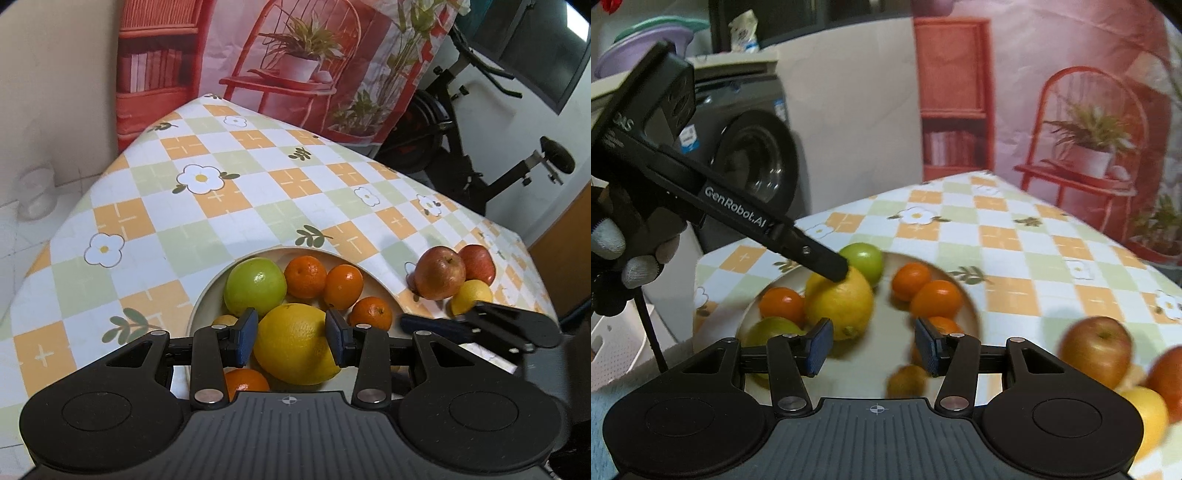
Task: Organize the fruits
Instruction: 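Carry lemon and large citrus onto the beige plate, lower and open both tools, then grasp another yellow lemon with the left tool while the right tool grasps a large yellow citrus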
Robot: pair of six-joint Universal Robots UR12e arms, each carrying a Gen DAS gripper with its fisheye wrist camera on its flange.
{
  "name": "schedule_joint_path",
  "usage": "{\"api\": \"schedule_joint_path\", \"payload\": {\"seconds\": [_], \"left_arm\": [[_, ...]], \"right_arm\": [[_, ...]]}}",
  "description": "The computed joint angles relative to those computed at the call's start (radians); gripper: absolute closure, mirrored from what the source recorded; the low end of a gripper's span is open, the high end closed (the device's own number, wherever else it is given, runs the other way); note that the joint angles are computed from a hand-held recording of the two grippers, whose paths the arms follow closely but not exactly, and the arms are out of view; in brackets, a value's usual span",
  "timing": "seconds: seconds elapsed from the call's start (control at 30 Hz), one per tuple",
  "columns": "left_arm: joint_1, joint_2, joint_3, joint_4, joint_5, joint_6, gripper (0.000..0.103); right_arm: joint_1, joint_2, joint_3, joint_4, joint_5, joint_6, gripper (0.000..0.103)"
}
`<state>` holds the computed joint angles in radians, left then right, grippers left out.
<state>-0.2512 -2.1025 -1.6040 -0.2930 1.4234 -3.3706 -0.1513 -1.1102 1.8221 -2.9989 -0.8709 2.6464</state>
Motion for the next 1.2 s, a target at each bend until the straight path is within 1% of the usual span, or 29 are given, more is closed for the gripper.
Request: {"api": "schedule_joint_path", "payload": {"seconds": [0.1, 0.3, 0.4, 0.5, 0.6, 0.83, 0.93, 1.03, 1.1, 1.2], "left_arm": [[-0.014, 0.000, 0.011, -0.005, 0.043, 0.002, 0.061], [-0.044, -0.003, 0.036, 0.008, 0.088, 0.030, 0.061], [-0.063, -0.011, 0.055, 0.017, 0.111, 0.048, 0.061], [-0.081, -0.024, 0.076, 0.019, 0.121, 0.064, 0.061], [-0.096, -0.035, 0.090, 0.030, 0.118, 0.075, 0.061], [-0.124, -0.065, 0.136, 0.003, 0.101, 0.102, 0.061], [-0.133, -0.083, 0.162, -0.013, 0.092, 0.098, 0.061], [-0.142, -0.100, 0.186, -0.019, 0.089, 0.105, 0.061], [-0.147, -0.113, 0.206, -0.033, 0.076, 0.100, 0.061], [-0.155, -0.130, 0.230, -0.040, 0.052, 0.122, 0.061]], "right_arm": [[-0.024, -0.009, 0.024, -0.061, -0.007, 0.046, 0.057], [-0.075, -0.017, 0.062, -0.163, -0.030, 0.133, 0.057], [-0.101, -0.017, 0.082, -0.214, -0.039, 0.185, 0.057], [-0.121, -0.015, 0.097, -0.250, -0.049, 0.220, 0.057], [-0.140, -0.014, 0.109, -0.277, -0.063, 0.244, 0.057], [-0.169, -0.003, 0.125, -0.320, -0.080, 0.290, 0.057], [-0.174, 0.002, 0.125, -0.329, -0.084, 0.292, 0.056], [-0.173, 0.011, 0.121, -0.332, -0.094, 0.279, 0.051], [-0.172, 0.017, 0.116, -0.329, -0.102, 0.277, 0.051], [-0.174, 0.027, 0.106, -0.316, -0.098, 0.287, 0.050]]}}
